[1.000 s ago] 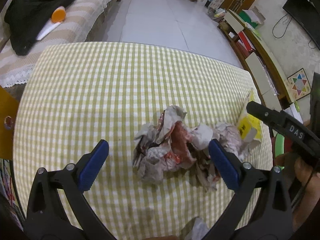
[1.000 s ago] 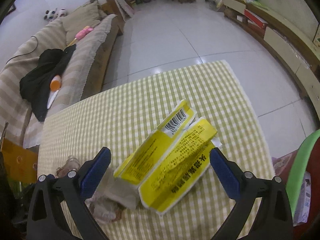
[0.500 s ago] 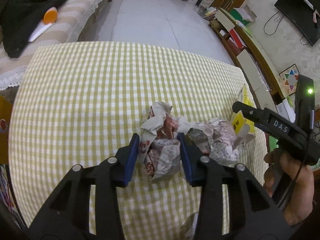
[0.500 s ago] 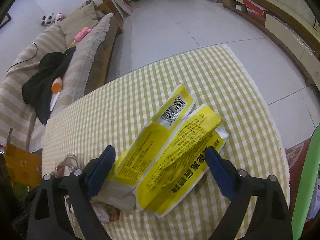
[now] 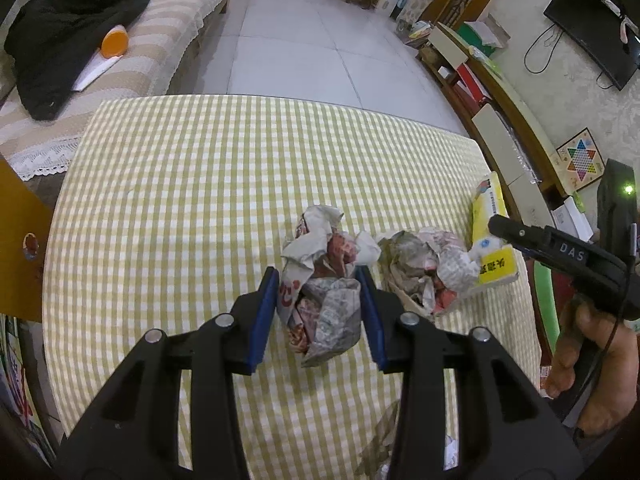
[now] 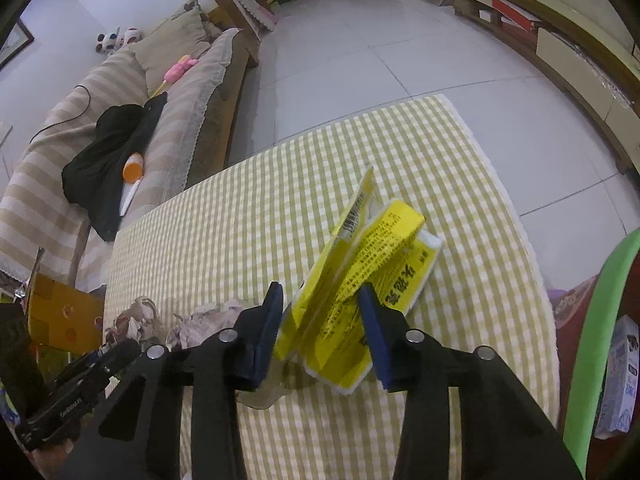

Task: Collect trash
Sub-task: 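Carry the yellow box and newspaper ball over the red bin with both tools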

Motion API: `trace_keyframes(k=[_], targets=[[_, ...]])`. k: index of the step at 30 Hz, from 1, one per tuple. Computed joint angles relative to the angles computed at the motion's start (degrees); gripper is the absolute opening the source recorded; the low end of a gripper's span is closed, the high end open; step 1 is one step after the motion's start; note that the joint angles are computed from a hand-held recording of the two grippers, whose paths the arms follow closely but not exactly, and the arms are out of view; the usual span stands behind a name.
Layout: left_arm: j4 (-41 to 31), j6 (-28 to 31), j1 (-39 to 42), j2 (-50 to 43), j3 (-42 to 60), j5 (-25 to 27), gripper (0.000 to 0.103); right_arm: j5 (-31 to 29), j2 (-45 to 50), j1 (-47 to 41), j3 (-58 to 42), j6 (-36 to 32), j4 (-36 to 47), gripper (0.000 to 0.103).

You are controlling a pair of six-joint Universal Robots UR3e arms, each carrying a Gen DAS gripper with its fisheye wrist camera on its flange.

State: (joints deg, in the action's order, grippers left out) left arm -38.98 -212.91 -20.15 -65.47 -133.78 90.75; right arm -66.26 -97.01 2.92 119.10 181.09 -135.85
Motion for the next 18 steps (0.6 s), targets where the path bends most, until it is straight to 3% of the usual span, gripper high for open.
trace_keyframes(k=[6,11,18], targets=[[-1.89,-1.07,-1.43,1.38,0.94,1.34,0.039,-0.41,-2.86,-1.83,0.29,-1.44,4.52,0.037],[-2.14,-1.36,-1.43,1.79,0.88,1.33,0.039,-2.55,1.70,0.42,-1.86,2.14,1.64,0.045],[-2.84,-0.67,-1.93,1.70,1.79,2.17,0.038,-2.48,1.76,0.99,-1.76,1.85,0.49,0.031]])
